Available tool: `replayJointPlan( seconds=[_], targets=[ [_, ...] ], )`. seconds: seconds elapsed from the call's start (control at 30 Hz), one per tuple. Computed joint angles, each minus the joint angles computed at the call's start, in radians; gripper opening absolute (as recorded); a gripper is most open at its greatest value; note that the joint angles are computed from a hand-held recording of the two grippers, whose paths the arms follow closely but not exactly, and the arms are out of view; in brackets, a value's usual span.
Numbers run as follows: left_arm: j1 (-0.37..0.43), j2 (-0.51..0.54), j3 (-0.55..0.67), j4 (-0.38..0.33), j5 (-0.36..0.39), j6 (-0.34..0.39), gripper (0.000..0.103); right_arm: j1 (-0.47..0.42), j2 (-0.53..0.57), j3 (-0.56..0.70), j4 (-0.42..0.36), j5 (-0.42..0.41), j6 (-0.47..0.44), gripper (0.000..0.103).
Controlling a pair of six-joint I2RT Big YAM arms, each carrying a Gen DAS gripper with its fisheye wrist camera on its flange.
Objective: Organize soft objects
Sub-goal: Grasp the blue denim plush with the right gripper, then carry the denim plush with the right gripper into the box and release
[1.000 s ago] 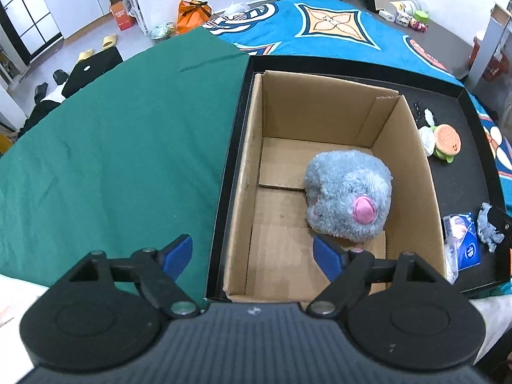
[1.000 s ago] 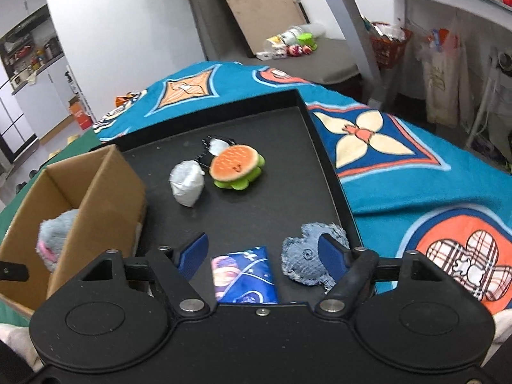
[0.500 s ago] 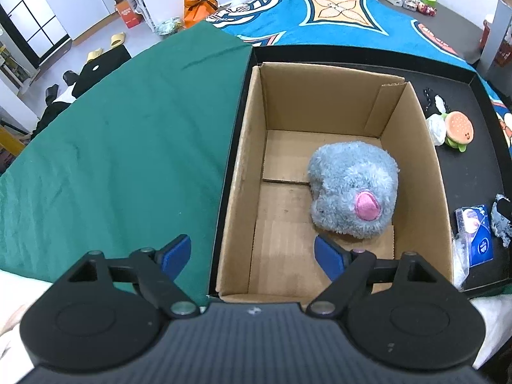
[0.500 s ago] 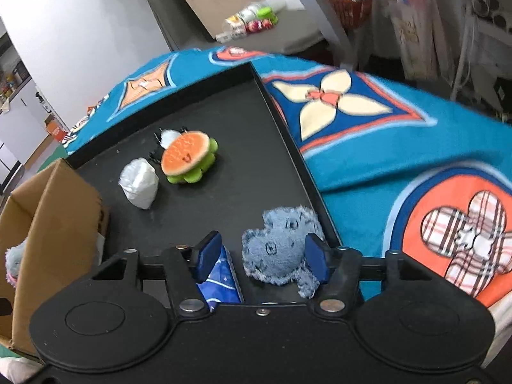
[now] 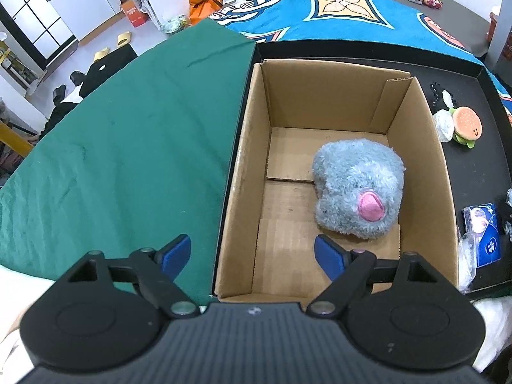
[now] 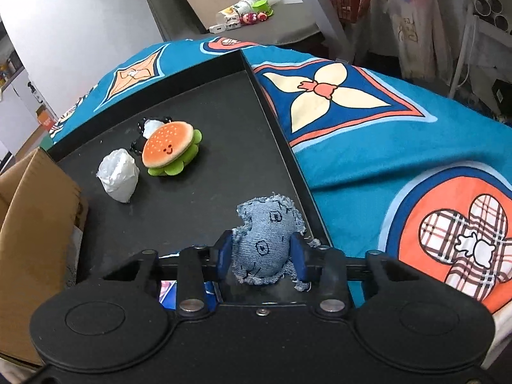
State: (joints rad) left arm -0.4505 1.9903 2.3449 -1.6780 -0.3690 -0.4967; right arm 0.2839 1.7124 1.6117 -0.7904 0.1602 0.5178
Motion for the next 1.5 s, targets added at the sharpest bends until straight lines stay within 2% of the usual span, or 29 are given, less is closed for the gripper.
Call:
replayJointPlan(
  seconds=[0.07,0.13,0.53,0.73,1.27,1.5],
  targets=[
    [0.001,-0.005,-0.008,0.006,-0.001,-0.007,0.083,0.001,-0.002,0.002,-0.002,0.004,-0.004,0.032],
    [0.003,-0.013,-0.02,0.013,-0.001,-0.015,0.083,-0.006,-0.007,0.001,0.001,-0.032,0.02,0.031],
    [0.018,-0.092,-0.132,0.111,0.01,-0.046,0.083,0.02,-0.05,-0.002,0.034,-0.016,-0.038,0.031],
    [0.029,-0.123,-0.182,0.157,0.022,-0.056,0.083,0.034,-0.069,0.017,0.045,-0.05,-0.046,0.031],
    [0.062,-0.179,-0.278,0.258,0.099,-0.087,0.08,0.101,-0.046,0.136,0.035,-0.07,-0.11,0.031],
    [0.074,-0.194,-0.308,0.286,0.135,-0.092,0.076,0.131,-0.001,0.22,0.015,-0.125,-0.163,0.031]
  ],
)
